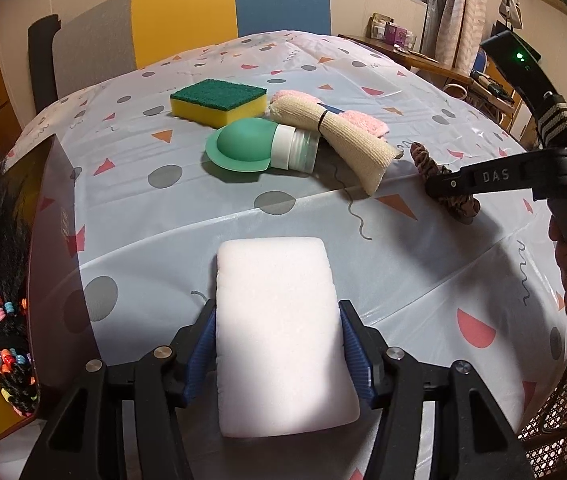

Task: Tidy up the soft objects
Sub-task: 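Place the white sponge in the gold tray with the left gripper while the right gripper holds the scrunchie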

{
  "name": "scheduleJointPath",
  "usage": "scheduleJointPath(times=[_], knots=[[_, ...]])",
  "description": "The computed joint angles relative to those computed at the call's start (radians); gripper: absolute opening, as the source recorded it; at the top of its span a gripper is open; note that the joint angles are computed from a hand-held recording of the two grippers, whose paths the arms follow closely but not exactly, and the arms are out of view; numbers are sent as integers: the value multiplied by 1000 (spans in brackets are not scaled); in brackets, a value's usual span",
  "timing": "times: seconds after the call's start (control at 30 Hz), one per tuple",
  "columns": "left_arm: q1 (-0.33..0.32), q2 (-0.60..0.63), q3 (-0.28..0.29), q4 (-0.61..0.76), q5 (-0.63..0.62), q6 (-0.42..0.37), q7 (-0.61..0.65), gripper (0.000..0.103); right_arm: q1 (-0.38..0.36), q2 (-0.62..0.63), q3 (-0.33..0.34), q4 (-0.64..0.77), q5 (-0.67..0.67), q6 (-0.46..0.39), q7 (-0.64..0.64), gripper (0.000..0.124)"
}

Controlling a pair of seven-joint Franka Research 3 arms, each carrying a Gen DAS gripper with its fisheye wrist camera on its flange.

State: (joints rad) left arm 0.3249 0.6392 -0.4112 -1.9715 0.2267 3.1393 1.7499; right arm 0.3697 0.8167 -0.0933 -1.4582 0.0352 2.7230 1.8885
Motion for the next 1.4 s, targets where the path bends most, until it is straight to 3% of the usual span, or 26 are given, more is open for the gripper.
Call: scheduleJointPath(times=[0.13,0.27,0.43,0.67,0.9,1.0,1.07,1.2,1.33,1.4], knots=[[17,-10,-17,-1,-13,-29,2,56,35,12,-36,10,-37,3,28,16],[88,-42,-85,-45,-42,-3,35,56,67,5,-67,-12,-82,18,52,16],[272,-93,-259,-127,-33,67,52,56,93,6,-95,-24,-129,40,68,16],[455,-156,-389,-187,38,131,-35,57,114,10,-117,-27,-170,48,81,16],[528,-198,-383,-195,90,136,-146,57,116,7,-119,-34,-181,55,90,16],[579,-203,-400,-203,120,133,-187,57,119,9,-123,-32,-190,55,92,16],[649,-188,-444,-197,137,109,-214,57,125,10,-129,-33,-199,55,95,16],[720,-181,-462,-189,129,86,-253,57,134,10,-138,-32,-215,51,103,16],[728,-182,-394,-161,68,68,-287,57,135,10,-139,-31,-223,47,107,16],[696,-170,-330,-125,33,43,-292,57,135,10,-138,-31,-227,46,109,16]])
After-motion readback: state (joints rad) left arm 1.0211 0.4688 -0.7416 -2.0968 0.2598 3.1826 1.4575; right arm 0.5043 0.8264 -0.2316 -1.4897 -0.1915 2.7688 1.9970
